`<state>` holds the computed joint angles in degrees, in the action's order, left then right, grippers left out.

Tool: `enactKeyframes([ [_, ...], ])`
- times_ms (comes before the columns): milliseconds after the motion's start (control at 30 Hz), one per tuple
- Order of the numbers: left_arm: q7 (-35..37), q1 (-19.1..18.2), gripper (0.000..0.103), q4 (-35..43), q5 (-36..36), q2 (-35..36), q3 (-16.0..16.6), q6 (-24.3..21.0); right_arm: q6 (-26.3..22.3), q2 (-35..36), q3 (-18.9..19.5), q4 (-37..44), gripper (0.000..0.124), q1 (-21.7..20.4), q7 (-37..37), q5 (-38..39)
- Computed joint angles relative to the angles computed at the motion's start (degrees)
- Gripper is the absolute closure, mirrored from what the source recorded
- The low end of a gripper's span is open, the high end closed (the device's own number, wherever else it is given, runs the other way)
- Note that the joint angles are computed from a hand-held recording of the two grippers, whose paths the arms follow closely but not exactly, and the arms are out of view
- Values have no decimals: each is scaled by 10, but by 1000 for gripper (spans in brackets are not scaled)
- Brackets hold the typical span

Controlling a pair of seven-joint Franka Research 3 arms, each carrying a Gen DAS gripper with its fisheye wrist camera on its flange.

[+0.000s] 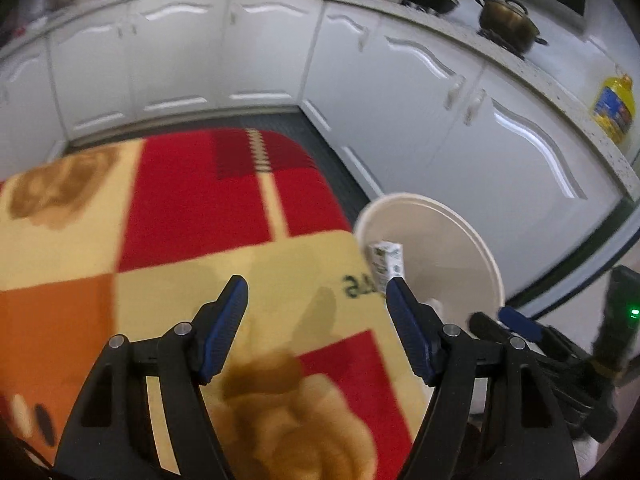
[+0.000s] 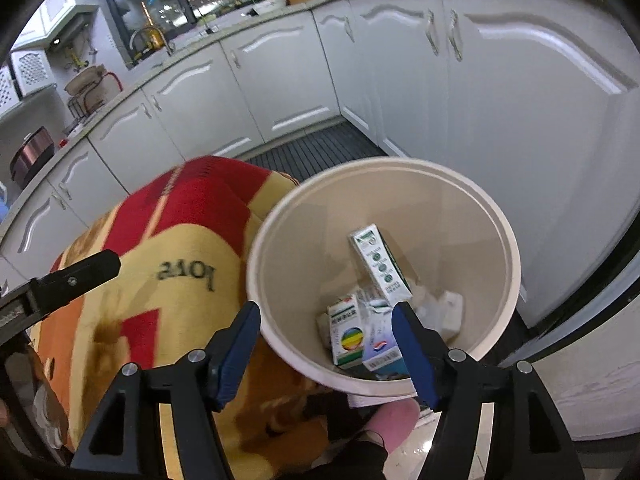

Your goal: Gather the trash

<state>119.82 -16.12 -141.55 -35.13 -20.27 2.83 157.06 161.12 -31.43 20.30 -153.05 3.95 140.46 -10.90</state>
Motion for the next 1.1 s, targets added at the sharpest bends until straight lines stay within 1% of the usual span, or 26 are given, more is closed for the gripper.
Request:
enactKeyframes([
  [33,5,2,32,-9,2,-11,1,9,-1,-7,6,-1,56,-1,5,-3],
  [67,10,1,32,-15,3,-20,3,15,0,-13,14,0,52,-4,11,-7],
  [133,20,-5,32,-31,3,-39,11,28,-1,-32,34,0,47,-12,28,-18],
  [200,27,-13,32,-47,7,-61,21,42,-13,-53,56,3,47,-22,46,-32],
  [333,21,-29,32,-86,37,-112,31,85,-31,-92,82,7,47,-25,74,-48],
  [433,21,-47,32,-113,57,-155,46,109,-45,-127,106,10,47,-31,98,-64],
  [533,3,-46,32,-131,83,-185,46,117,-68,-152,118,16,47,-26,107,-73],
  [600,-3,-52,32,-142,98,-204,51,124,-87,-168,130,22,46,-29,117,-82],
  [667,-16,-52,32,-150,114,-218,50,127,-99,-183,138,26,42,-32,126,-91],
  [733,-30,-46,32,-161,132,-237,45,132,-109,-194,142,31,41,-30,133,-97],
  [867,-44,-64,32,-175,156,-269,66,135,-125,-208,147,39,41,-30,142,-107],
  [1033,-67,-72,32,-188,191,-294,75,144,-139,-231,158,45,41,-31,158,-114],
  [1100,-76,-81,32,-192,202,-303,85,144,-144,-236,161,47,41,-29,162,-116],
])
